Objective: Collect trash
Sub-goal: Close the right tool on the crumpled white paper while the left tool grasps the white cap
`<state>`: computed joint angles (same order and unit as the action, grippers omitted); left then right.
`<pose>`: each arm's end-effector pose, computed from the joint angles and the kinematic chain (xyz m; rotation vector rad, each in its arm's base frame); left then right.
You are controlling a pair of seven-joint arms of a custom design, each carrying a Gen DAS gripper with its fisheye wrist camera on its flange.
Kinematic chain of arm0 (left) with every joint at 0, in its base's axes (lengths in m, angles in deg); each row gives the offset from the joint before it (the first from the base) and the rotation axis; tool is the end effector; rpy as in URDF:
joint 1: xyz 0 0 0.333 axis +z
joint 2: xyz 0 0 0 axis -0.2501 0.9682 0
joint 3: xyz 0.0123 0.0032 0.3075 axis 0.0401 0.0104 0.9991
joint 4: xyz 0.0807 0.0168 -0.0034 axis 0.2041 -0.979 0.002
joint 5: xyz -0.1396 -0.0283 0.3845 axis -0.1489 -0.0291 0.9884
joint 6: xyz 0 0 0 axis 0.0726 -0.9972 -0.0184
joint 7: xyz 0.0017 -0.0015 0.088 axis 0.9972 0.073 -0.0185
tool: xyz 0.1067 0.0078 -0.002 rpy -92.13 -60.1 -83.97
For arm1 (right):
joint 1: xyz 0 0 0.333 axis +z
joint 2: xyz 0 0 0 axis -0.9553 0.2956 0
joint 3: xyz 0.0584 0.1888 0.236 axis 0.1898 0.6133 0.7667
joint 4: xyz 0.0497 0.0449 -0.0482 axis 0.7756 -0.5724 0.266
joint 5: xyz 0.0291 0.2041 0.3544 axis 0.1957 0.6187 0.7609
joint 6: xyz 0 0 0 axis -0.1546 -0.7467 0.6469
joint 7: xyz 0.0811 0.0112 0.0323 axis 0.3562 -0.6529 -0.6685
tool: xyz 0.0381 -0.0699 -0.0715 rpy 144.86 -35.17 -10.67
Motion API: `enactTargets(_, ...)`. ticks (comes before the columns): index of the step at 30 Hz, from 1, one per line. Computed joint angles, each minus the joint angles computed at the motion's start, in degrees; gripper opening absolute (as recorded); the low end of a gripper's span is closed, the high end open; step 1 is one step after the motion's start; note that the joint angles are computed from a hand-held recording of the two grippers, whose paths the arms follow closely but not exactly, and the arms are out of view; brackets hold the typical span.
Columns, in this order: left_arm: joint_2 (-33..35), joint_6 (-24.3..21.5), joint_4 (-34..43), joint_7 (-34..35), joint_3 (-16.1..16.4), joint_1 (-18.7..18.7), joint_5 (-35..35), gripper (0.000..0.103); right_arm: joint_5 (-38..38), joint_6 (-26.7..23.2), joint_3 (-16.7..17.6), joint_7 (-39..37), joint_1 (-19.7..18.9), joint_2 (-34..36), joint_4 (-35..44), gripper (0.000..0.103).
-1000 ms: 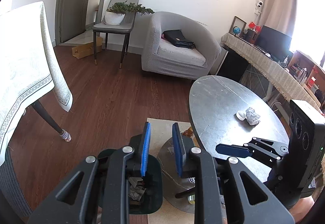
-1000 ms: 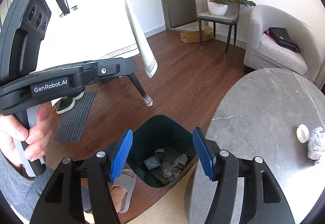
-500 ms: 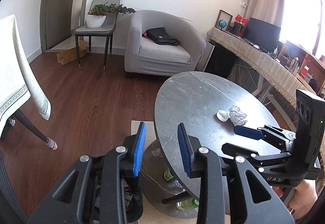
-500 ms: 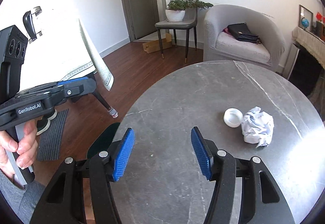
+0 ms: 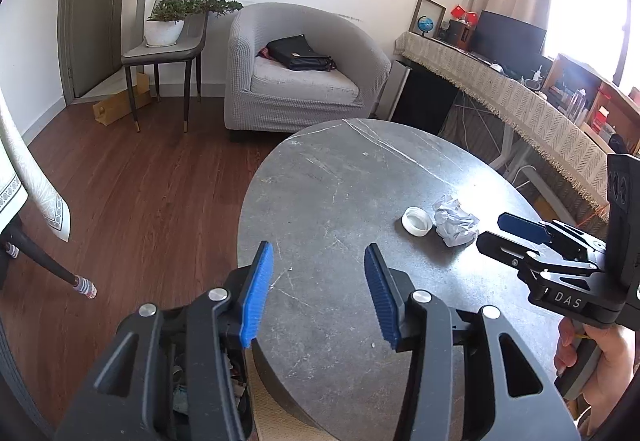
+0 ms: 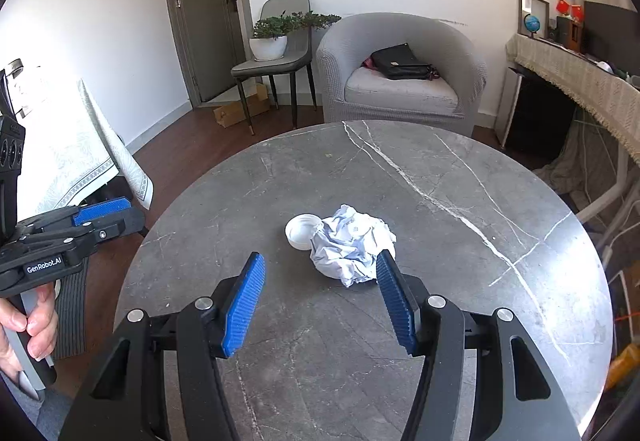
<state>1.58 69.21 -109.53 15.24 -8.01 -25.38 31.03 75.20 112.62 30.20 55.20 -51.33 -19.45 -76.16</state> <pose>0.6036 -0.2441 0.6195 -1.9028 1.6073 -0.9739 0.6586 0.3191 0.6181 -2.0140 1.1239 -0.3991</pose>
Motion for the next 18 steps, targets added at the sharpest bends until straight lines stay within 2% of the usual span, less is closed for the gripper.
enactTargets(2, 1.07, 0.12, 1.09, 0.39, -0.20, -0.17, -0.80, 0.056, -1.09, -1.01, -0.64, 0.97, 0.19, 0.87, 1.18, 0.059)
enactTargets(7, 4.50, -1.49, 4.81, 2.05, -0.57, -1.20, -2.55, 0.057, -1.99, -4.00, -1.31, 3.88, 0.03, 4.57, 6.47, 0.059)
enactTargets(13, 8.74, -2.48, 10.00, 4.88, -0.67, -2.52, -3.58, 0.058, -1.22, -9.19, -0.95, 5.09, -0.68, 10.15, 14.89, 0.059)
enactTargets(18, 11.35, -2.30, 12.96, 7.68, -1.06, -2.53, -6.87, 0.061, -3.32, -14.70, -1.93, 7.14, 0.35, 15.87, 24.49, 0.059)
